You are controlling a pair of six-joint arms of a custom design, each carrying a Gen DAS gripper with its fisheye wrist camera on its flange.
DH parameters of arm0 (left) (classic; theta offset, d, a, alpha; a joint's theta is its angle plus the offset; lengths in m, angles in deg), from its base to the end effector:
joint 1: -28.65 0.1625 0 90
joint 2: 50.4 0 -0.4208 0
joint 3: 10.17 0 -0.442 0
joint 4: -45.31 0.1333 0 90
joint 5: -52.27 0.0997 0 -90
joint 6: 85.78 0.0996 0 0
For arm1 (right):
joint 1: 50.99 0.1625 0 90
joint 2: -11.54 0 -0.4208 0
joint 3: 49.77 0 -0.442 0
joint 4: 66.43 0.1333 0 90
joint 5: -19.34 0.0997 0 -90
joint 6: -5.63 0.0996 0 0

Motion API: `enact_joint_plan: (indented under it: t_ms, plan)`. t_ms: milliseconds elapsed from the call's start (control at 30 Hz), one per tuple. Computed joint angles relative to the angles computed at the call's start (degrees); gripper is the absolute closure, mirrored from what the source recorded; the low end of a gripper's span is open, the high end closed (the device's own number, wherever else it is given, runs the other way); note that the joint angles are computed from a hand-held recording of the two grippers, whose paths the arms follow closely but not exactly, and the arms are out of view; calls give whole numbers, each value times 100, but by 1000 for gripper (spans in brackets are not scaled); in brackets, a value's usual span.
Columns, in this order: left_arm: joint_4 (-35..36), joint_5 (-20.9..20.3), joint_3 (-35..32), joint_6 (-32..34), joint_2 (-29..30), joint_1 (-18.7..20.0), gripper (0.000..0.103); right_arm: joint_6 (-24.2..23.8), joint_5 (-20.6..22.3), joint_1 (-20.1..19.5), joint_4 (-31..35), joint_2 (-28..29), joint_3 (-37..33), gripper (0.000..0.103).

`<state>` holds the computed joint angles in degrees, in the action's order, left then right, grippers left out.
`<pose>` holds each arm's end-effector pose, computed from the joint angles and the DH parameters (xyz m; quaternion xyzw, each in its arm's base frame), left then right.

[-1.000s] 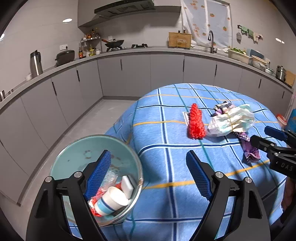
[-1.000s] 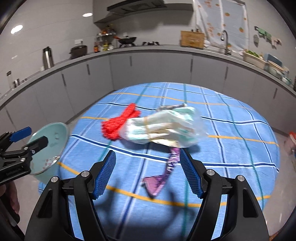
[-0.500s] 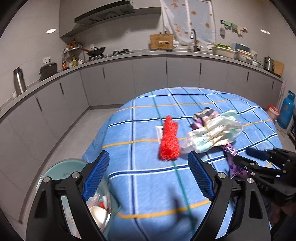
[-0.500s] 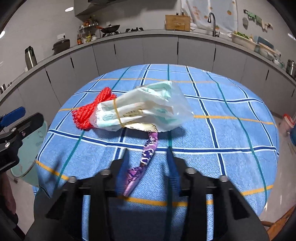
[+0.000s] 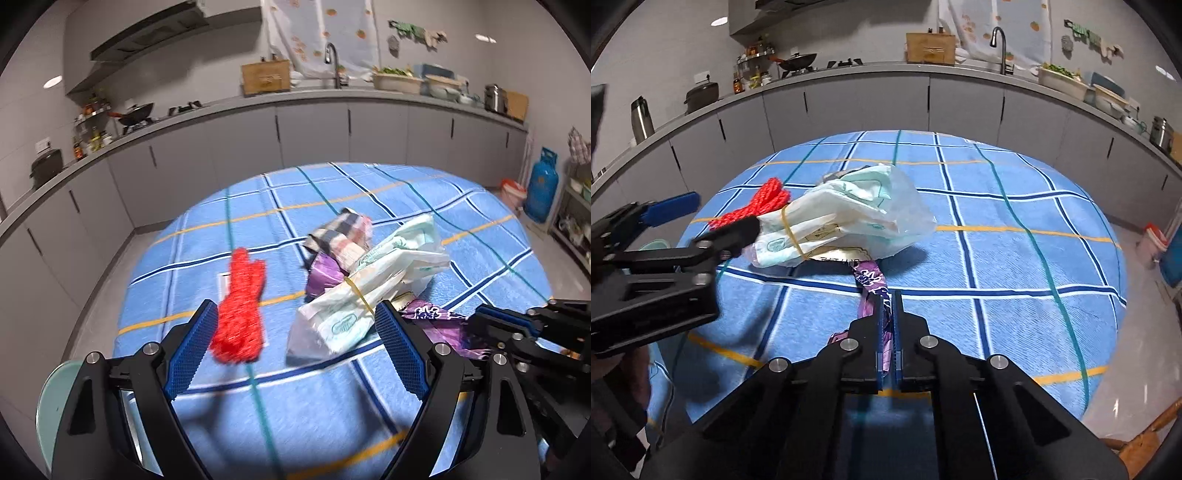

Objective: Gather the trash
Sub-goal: 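Grasp the clear bag with the left gripper while the right gripper grasps the purple wrapper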

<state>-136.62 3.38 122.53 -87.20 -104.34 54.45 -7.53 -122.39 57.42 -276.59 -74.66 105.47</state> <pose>-0.3168 -0.3740 0.0188 0.4501 0.8150 -0.2792 0.2350 0.1460 -0.2640 0.2085 0.0397 -0.8324 0.4059 0.3754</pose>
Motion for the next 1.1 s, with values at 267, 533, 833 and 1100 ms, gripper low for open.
enact_joint_plan:
  t_ms: [267, 533, 833, 1100]
  plan:
    - [438, -565, -341, 105, 255, 315, 48, -104, 462, -381, 46, -318, 150, 83]
    - [571, -755, -189, 122, 57, 209, 87, -118, 701, -440, 185, -405, 219, 98]
    - [477, -587, 439, -394, -750, -179, 93, -11, 263, -28, 218, -671, 297, 99]
    - [676, -174, 916, -860, -1590, -477, 94, 18, -256, 641, 199, -715, 194, 99]
